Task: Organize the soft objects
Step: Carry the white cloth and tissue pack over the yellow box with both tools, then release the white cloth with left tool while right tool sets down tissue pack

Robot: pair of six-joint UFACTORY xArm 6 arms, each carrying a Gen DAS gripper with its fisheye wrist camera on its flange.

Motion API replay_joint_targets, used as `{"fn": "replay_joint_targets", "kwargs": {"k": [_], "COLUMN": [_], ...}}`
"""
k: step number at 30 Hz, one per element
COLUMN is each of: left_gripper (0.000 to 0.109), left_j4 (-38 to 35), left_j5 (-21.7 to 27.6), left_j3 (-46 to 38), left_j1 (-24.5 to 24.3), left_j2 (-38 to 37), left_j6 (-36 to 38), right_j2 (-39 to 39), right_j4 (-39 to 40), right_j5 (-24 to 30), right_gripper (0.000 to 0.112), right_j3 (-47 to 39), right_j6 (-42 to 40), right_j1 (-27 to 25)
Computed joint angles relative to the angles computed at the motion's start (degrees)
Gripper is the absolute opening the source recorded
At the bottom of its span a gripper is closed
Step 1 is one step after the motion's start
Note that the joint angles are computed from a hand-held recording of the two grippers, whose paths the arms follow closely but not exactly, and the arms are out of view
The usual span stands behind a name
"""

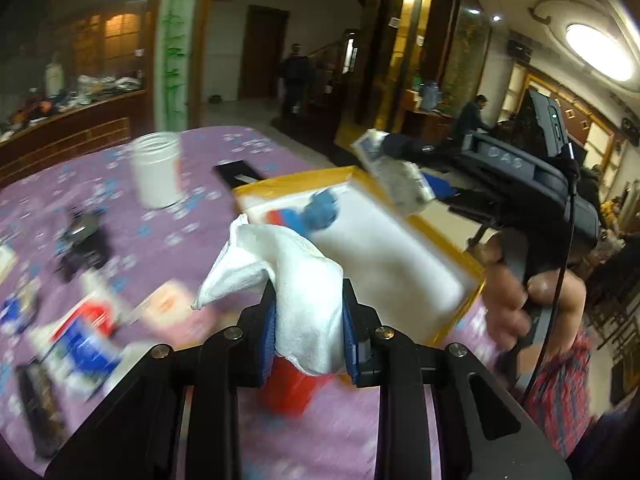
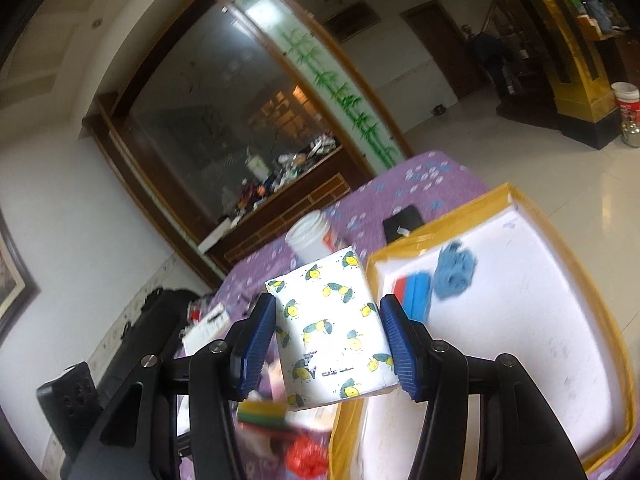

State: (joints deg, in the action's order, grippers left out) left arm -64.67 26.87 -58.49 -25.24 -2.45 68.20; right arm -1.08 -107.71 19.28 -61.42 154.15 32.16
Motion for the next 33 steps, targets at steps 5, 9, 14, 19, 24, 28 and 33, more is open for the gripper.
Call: {"fn": "replay_joint_targets", "kwargs": {"k": [5,9,14,19,24,28,33], "left_gripper": [0.024,0.024,0.024,0.024,0.024,0.024,0.025], "left_j4": [4.5,9.8,12.3,13.1,13.5,14.2,15.2], "left_j5": [1.3,1.0,0.7,0.0,0.2,0.2,0.1], "left_j3": [-10.7,-16.3,-17.4,-16.3,-15.9,-16.1,-16.8], "left_j1": [-4.4,-6.1,-7.4,-8.2,-8.2,-8.3,-8.2], "left_j2": [10.9,18.0,20.4,20.2,20.2,20.5,21.4], "left_j6": [-8.2,-14.8,-15.5,-15.0,-15.9,-16.7,-18.1], "right_j2": [-0.2,2.5,7.6,9.8,10.7,12.0,12.5], "right_j4": [8.3,19.6,35.9,43.0,45.1,47.9,49.0], "right_j5": [1.9,2.9,0.8,-0.3,1.4,0.9,1.4], "right_gripper": [0.055,0.055,0.055,0.056,0.056,0.056,0.058], "right_j3": [-0.4,-2.2,-3.2,-2.3,-2.8,-3.7,-4.1], "right_j6": [-6.0,-14.3,-25.9,-29.9,-32.3,-35.0,-36.7], "right_j1": [-3.5,-7.0,-10.9,-12.5,-11.9,-12.0,-11.8]}}
